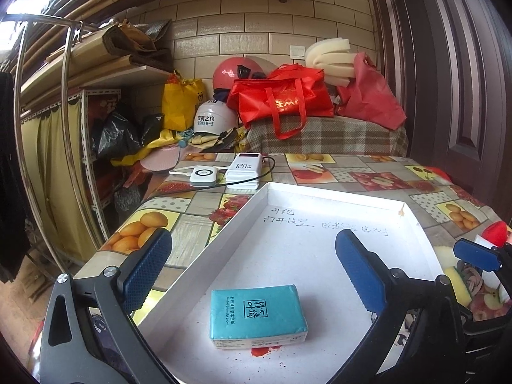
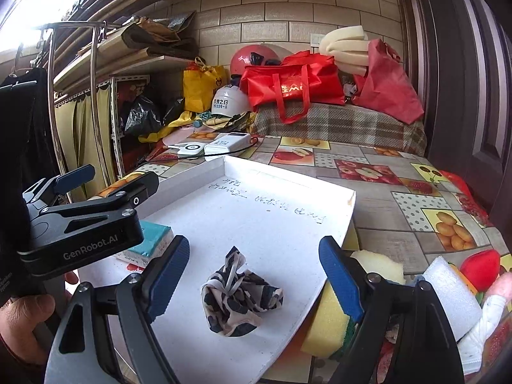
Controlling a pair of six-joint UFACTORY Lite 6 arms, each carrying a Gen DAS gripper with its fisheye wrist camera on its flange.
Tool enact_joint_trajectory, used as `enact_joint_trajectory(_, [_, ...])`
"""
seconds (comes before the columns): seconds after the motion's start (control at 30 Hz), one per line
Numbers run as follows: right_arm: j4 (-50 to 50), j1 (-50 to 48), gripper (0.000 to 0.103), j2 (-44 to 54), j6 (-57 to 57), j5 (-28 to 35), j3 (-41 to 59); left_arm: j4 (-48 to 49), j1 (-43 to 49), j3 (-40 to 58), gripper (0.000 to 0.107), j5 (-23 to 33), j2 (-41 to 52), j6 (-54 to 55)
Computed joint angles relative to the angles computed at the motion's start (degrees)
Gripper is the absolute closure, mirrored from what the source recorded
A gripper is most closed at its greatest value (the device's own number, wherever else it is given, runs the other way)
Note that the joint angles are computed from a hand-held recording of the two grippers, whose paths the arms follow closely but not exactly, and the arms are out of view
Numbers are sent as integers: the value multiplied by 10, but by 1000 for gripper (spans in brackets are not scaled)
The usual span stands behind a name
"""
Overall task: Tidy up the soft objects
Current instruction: 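Move both tools back over the pile of soft items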
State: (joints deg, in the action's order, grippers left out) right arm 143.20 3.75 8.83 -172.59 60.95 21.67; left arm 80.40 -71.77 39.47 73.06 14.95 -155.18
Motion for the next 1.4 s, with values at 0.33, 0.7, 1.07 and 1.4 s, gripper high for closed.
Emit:
enact_joint_trajectory(0.33, [-3,-2,19,4,5,1,3,8,-3,-2,4,-1,-3,4])
enact_joint_trajectory(0.7, [-18,-20,19,6,3,29,-12,4,-9,-2,4,-1,-6,1])
enact_joint_trajectory(1.07, [-142,-144,19,25,103,36,7,-8,-49,38,4,5,26,9])
enact_joint_trajectory(1.4, [-308,-419,19,41,88,255,-24,17,-75,64,4,-9,46,12])
